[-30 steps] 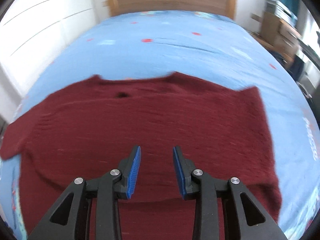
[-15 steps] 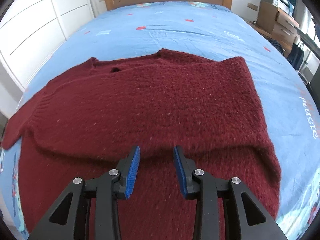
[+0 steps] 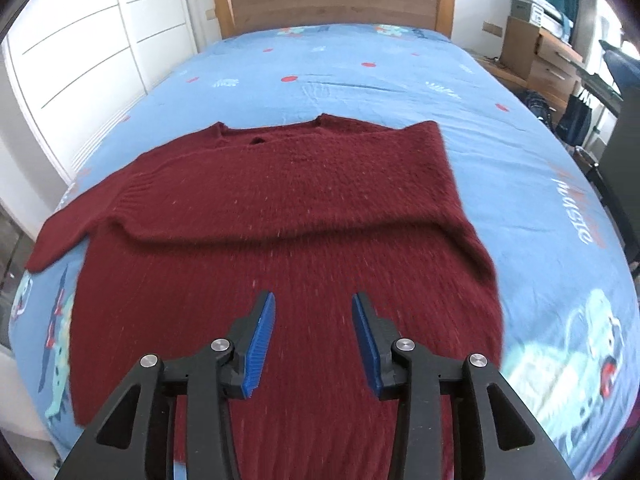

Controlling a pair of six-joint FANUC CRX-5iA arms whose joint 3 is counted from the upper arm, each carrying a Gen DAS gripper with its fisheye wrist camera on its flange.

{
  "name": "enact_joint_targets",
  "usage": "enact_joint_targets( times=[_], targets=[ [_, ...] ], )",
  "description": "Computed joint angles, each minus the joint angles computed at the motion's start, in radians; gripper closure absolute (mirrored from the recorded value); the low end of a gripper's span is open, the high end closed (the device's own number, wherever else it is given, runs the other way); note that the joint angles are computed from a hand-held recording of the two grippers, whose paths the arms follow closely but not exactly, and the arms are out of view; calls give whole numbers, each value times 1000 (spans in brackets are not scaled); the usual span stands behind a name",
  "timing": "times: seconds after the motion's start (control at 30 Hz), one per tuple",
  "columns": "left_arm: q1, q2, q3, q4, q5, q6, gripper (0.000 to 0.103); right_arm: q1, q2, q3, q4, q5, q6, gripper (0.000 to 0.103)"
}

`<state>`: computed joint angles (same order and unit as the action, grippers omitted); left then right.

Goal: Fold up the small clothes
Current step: 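Withdraw the right tool while the left tool moves toward the other sleeve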

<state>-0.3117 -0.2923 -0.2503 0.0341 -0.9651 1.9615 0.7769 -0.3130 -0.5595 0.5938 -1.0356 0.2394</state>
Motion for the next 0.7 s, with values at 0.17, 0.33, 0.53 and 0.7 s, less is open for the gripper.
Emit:
enact_joint_targets(
  times=[0.17, 0.33, 0.53, 0.7],
  targets=[
    [9, -54, -39, 40, 29, -39, 2, 138, -79, -36, 31, -122, -112, 60],
    [32, -78, -74, 125, 48, -128, 2, 335, -151, -61, 70, -295, -253, 57],
    [44, -54, -88, 188, 60, -202, 2, 495, -172, -72, 76, -443, -353, 54],
    [60, -20, -83, 187, 69, -226, 2, 531, -158, -74, 73, -481, -395, 52]
  ],
)
